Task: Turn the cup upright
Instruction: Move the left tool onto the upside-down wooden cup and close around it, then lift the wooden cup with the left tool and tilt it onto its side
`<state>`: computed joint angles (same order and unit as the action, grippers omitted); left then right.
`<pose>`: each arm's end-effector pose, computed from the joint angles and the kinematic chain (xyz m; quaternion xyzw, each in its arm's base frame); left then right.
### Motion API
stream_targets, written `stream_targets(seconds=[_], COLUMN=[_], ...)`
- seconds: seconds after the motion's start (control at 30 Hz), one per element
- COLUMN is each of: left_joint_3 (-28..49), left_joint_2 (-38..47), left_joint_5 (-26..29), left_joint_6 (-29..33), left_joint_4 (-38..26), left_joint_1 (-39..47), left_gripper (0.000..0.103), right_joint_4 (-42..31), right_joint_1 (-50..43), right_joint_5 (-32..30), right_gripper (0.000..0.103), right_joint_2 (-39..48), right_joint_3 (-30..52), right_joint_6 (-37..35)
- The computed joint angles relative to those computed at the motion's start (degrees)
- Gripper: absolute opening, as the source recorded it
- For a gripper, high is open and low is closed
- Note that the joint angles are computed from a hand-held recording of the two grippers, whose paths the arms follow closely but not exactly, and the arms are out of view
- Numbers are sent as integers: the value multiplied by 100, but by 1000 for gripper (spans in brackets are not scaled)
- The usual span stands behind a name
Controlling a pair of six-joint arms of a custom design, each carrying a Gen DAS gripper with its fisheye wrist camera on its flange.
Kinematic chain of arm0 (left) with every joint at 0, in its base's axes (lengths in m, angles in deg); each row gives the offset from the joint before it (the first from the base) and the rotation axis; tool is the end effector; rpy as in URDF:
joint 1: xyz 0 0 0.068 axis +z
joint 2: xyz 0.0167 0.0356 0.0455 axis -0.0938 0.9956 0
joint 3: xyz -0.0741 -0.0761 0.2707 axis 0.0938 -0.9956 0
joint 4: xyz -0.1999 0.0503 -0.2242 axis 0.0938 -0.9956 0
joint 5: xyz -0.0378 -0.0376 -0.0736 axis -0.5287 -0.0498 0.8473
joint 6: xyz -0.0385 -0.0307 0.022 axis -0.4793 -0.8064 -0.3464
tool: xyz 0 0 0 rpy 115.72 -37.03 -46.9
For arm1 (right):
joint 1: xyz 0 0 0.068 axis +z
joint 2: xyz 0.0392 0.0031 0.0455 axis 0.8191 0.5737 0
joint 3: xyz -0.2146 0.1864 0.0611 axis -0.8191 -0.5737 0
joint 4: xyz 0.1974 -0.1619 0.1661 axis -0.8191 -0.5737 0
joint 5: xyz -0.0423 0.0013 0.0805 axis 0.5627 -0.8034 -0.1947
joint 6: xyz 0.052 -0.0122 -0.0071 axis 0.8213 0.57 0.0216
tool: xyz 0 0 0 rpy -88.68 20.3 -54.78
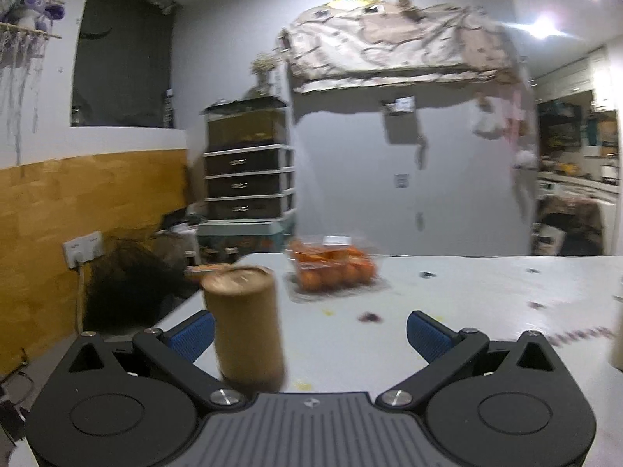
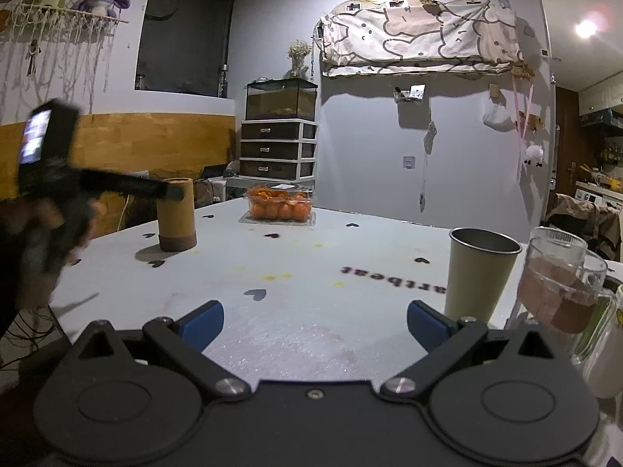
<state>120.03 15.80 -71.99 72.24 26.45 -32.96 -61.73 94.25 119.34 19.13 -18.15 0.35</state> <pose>0.3457 -0.1651 0.2311 0.0523 0.7962 -0.0016 0.6027 0.1461 0.0960 0.2087 -0.0578 0.8034 0.0301 0.5918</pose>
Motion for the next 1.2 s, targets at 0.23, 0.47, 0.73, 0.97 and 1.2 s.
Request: stream_targets(seconds=[0.23, 0.47, 0.73, 0.97, 1.2], left_joint_3=[1647, 2390, 2229, 675, -293], left_joint_2=[1067, 1542, 1487, 410, -593], left_joint_5=[20, -17, 335, 765, 1245], left_joint_6=[-658, -1044, -989, -508, -323], left_joint_4=[-1206, -1740, -1700, -833, -868], left_joint_1=[588, 846, 937, 844, 751], left_gripper=[103, 85, 70, 70, 70], right_joint_4=[-205, -249, -271, -158, -12], right_joint_1=[406, 538, 493, 358, 341], right_joint_5=[482, 596, 561, 439, 343], right_gripper=[102, 102, 102, 102, 102], right_joint_2=[-206, -228, -259, -229, -37], right_joint_3=[-31, -36, -32, 15, 70], right_joint_6=[145, 144, 163, 34, 5])
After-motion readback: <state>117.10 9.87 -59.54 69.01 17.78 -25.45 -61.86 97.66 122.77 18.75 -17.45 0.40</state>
